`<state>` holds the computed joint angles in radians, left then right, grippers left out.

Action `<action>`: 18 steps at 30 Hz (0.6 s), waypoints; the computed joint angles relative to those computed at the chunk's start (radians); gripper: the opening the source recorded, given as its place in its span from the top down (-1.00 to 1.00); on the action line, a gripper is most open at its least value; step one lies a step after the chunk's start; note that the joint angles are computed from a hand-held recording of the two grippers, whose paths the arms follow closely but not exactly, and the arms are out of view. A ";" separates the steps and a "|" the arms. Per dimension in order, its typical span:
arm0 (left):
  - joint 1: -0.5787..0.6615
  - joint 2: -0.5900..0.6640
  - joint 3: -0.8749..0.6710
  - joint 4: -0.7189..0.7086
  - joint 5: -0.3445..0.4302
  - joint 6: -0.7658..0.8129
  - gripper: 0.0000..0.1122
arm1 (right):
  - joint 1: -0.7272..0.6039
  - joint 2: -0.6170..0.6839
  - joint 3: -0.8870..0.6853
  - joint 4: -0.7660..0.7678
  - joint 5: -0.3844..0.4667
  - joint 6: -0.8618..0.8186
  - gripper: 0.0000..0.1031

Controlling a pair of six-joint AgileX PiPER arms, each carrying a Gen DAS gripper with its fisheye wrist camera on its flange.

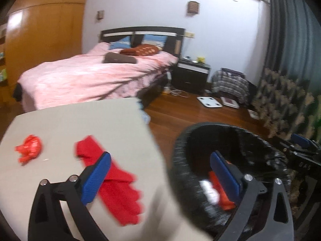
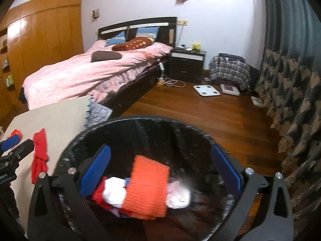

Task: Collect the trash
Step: 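Open both grippers to drop the white cloths into the bin, then grasp the red glove with the right gripper and lift it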

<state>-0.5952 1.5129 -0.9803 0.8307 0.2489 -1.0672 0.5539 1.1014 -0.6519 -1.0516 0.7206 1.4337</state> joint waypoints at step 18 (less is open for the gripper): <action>0.499 -0.171 0.230 -0.009 -0.055 0.138 -0.73 | 0.238 0.548 -0.554 0.074 -0.160 -0.105 -0.89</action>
